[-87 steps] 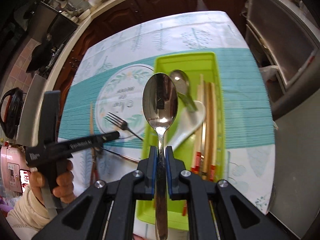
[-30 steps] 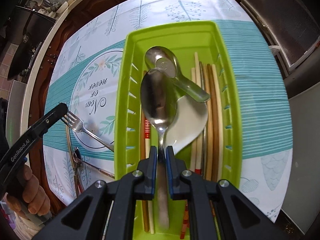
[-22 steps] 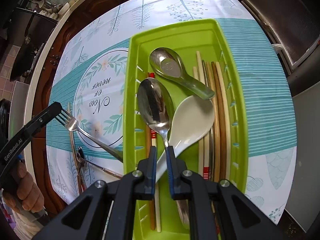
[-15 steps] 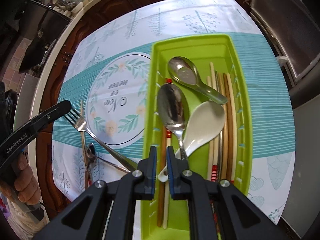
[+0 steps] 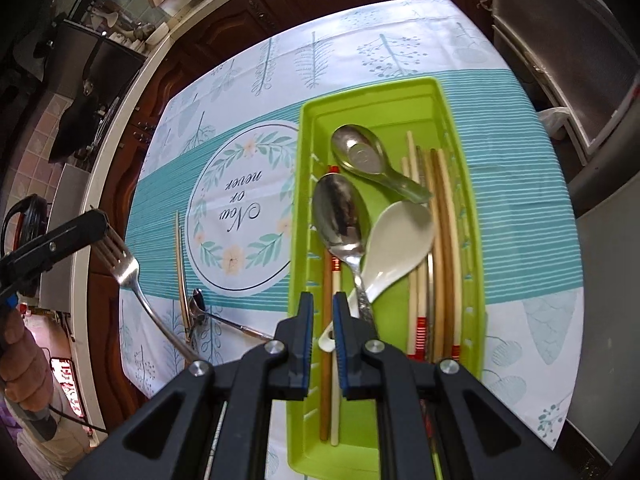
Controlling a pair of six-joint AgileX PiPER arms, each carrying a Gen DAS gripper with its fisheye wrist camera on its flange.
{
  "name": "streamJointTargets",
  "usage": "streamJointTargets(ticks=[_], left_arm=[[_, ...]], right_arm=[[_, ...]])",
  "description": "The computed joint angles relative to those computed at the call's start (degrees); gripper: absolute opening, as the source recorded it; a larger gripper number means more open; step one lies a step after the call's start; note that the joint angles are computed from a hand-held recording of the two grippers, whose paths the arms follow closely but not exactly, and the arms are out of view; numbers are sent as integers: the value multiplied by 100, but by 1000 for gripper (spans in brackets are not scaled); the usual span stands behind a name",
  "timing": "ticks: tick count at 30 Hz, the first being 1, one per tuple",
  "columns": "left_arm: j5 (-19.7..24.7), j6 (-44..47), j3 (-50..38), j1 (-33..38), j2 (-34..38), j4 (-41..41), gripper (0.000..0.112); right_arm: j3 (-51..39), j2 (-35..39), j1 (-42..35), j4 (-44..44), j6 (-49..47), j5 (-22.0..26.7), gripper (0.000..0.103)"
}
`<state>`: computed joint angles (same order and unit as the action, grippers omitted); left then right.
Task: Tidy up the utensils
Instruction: 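Lower the spoon into the tray and open the right tool while the left carries the fork there, then grasp a small gold-handled spoon with the left tool while the right grasps another small spoon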
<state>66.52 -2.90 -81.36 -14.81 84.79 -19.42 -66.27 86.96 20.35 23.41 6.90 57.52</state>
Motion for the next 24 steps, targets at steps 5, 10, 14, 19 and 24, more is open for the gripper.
streamJointTargets(ticks=[5, 10, 14, 19, 24], left_arm=[[-178, -307, -369, -868, 741, 281, 0], [-225, -659, -786, -1346, 1585, 726, 0], [-452, -866, -849, -1435, 1883, 929, 0], [-661, -1096, -818, -1432, 1973, 1045, 1], [-776, -953, -658, -1367, 1863, 887, 14]], right_arm=[[250, -254, -58, -321, 220, -34, 10], [527, -412, -103, -449, 285, -59, 10], [729, -439, -128, -299, 139, -87, 10], [888, -341, -97, -100, -22, -139, 10], [968, -295, -128, 135, -199, -142, 10]])
